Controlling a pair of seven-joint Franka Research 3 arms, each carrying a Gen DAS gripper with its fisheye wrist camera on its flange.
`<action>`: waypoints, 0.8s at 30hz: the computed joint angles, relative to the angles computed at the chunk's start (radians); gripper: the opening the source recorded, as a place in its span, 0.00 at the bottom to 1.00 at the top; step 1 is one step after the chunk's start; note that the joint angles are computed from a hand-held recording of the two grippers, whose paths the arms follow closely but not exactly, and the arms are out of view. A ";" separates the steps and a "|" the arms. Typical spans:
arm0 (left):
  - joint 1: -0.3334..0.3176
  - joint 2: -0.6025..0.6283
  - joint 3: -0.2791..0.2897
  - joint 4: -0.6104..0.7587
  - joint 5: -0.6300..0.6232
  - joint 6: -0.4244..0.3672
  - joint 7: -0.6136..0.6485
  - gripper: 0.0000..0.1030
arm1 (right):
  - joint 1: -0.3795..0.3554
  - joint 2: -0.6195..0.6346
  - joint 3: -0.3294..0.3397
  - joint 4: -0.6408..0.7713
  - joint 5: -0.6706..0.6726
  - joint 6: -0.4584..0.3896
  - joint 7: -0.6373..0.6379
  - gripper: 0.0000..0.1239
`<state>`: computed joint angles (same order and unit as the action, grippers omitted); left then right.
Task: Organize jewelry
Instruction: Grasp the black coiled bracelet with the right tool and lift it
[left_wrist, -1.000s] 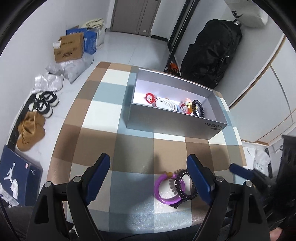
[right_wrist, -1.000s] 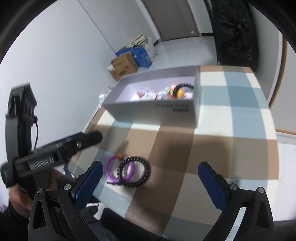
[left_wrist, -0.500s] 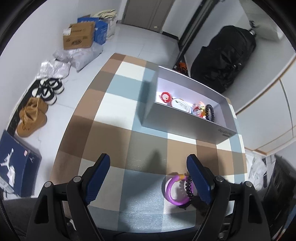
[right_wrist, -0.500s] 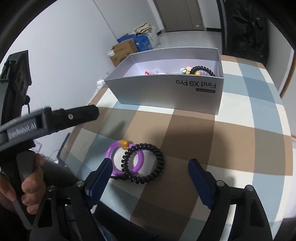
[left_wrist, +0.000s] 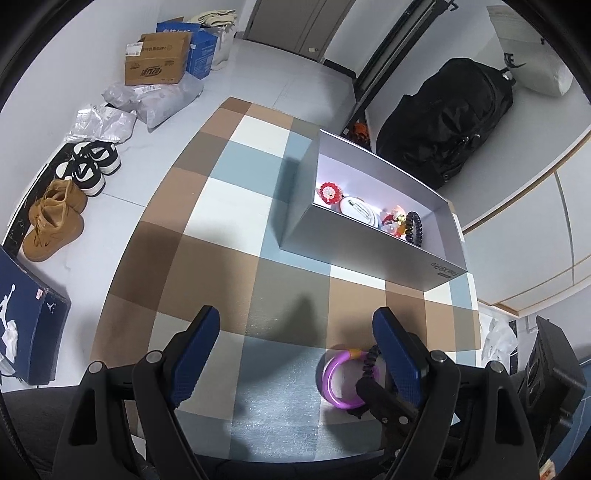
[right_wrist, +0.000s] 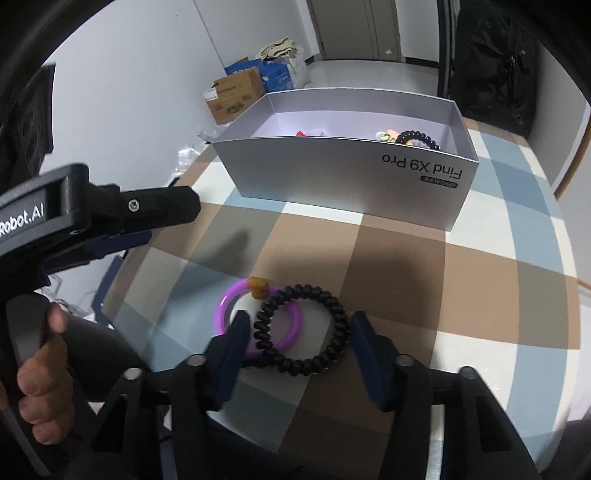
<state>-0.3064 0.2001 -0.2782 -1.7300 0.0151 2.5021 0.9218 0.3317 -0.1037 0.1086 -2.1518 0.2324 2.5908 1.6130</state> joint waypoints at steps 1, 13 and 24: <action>0.000 0.002 -0.001 0.003 0.000 -0.001 0.003 0.79 | 0.000 0.002 0.001 0.000 -0.006 0.002 0.003 0.41; 0.004 -0.009 0.001 -0.014 -0.009 0.004 -0.002 0.79 | -0.015 -0.003 -0.037 0.005 0.206 0.006 -0.056 0.38; 0.005 0.013 -0.039 0.019 -0.128 -0.054 0.191 0.79 | -0.040 -0.060 -0.060 -0.032 0.299 0.074 -0.067 0.37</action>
<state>-0.3013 0.2128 -0.3168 -1.7115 -0.1128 2.4486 1.1130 0.2917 -0.1638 0.0488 -2.1841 0.5313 2.6645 1.5459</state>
